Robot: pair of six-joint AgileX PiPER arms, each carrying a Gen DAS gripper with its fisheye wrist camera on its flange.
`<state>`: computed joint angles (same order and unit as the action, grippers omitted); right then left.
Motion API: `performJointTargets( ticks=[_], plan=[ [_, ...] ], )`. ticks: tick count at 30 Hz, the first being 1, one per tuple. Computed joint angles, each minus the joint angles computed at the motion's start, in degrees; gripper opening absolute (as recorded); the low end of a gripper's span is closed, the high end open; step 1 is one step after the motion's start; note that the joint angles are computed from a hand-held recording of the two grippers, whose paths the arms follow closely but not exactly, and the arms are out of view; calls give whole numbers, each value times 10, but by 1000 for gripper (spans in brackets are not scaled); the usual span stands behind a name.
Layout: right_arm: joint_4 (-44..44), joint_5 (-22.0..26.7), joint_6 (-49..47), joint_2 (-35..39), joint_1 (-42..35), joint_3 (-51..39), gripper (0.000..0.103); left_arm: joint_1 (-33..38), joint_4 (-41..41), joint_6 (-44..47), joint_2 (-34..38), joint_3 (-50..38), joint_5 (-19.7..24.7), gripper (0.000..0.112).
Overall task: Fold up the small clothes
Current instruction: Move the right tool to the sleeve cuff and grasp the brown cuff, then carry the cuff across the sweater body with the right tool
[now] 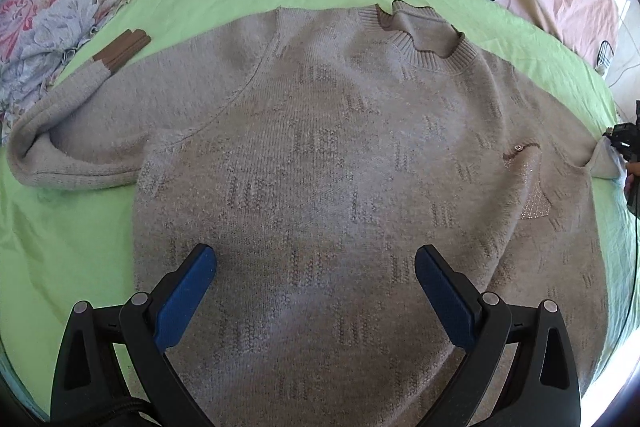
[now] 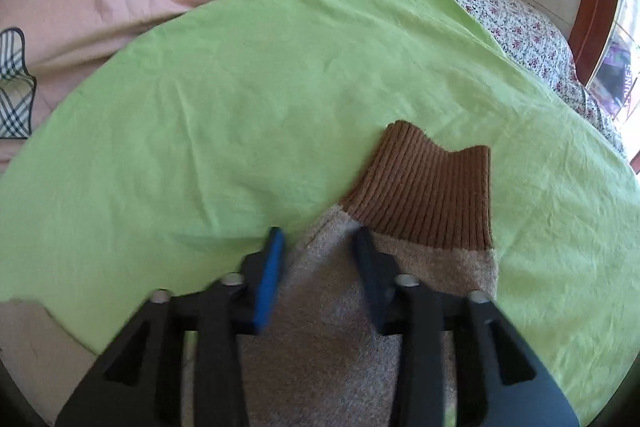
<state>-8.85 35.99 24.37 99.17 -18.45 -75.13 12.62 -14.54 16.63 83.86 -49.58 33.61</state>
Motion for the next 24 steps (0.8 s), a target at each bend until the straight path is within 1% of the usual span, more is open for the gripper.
performJointTargets(
  ticks=[3,6,9,11,13,15,17,19,21,22,24],
  plan=[
    [55,-33,-56,-44,6,42,8,6,-18,19,-8,7,1,100],
    [181,-65,-165,-91,36,84,8,17,-37,38,-18,13,5,100],
    [274,-76,-239,-131,102,110,8,28,-59,56,-26,16,14,100],
    [363,-80,-292,-143,156,120,8,40,-85,81,-31,16,23,100],
    [415,-89,-317,-146,216,125,8,48,-99,96,-36,16,30,100],
    [462,-101,-334,-139,282,121,8,61,-122,121,-41,18,39,100],
    [514,-116,-361,-112,343,104,8,80,-148,149,-41,18,53,100],
    [570,-122,-392,-74,399,75,8,108,-185,189,-36,14,78,100],
    [642,-127,-448,-42,438,54,8,137,-217,224,-27,6,107,100],
    [663,-135,-462,-24,463,40,8,153,-235,245,-22,2,122,100],
    [684,-135,-474,17,500,1,8,178,-263,278,-13,-7,147,100]
  ],
)
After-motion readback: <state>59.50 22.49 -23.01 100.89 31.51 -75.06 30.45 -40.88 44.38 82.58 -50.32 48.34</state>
